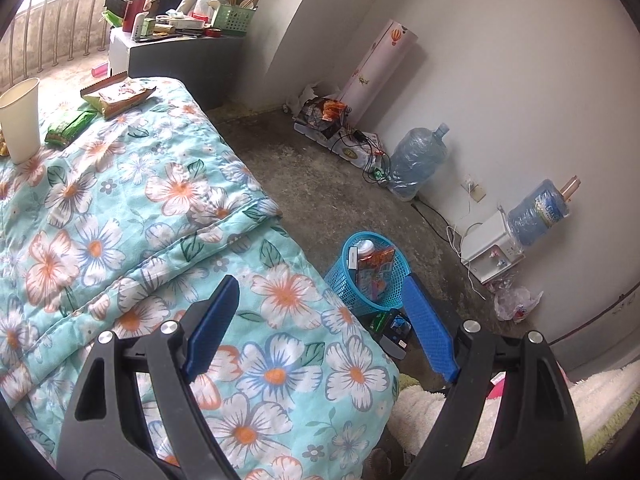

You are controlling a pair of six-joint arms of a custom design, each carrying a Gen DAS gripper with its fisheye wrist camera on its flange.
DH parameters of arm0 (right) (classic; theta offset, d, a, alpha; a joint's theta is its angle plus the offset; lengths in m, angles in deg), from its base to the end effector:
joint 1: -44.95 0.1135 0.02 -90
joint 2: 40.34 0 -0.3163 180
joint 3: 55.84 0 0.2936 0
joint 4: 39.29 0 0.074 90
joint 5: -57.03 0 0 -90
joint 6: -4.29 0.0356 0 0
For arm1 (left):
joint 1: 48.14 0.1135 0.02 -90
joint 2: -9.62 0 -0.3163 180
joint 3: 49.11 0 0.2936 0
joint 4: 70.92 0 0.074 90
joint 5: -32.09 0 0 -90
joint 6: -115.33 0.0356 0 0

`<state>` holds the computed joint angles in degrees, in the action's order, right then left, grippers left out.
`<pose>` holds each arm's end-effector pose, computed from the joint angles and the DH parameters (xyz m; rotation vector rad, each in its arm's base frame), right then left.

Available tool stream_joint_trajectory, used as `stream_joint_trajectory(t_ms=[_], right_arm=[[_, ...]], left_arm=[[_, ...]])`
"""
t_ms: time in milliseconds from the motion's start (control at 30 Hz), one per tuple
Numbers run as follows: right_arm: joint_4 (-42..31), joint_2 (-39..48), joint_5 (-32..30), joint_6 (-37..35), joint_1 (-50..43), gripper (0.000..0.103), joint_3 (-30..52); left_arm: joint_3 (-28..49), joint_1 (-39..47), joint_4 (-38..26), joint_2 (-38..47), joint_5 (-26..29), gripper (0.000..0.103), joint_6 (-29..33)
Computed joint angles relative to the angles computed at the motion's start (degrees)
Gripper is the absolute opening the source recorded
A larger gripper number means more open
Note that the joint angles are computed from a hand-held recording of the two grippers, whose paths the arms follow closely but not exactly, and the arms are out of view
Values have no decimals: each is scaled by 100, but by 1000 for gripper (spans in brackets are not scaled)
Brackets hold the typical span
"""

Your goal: Collect trash

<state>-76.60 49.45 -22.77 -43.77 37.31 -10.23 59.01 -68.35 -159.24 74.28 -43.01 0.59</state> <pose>0.2425 -0.0389 0.1173 1.2512 2.6625 -0.1863 0.1607 -0.0689 0.5249 0.0358 2.4267 -0.6779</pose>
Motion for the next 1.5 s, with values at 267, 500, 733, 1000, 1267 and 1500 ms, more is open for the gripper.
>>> stream_joint_trajectory(t_ms=[267, 500, 733, 1000, 1267, 1500], right_arm=[[-992, -2409, -324, -312, -1317, 3, -74], [-1578, -2765, 1470, -2080, 723, 3, 1281], [-1592, -903, 1778, -3290, 1895, 23, 1864], [-1972, -1262, 298, -2798, 1539, 54, 1870], [-1603, -2485, -2094, -2027, 0, 55, 1673], [-2495, 536, -1666, -1783, -196, 23, 2951]], left_arm=[[-82, 123, 146, -116, 212, 79, -34], [-132, 59, 266, -185, 297, 79, -88], [-223, 235, 310, -306, 439, 79, -169], [-279, 517, 293, -339, 645, 79, -62], [-365, 674, 314, -352, 787, 79, 21], [-402, 810, 337, -363, 868, 79, 72]])
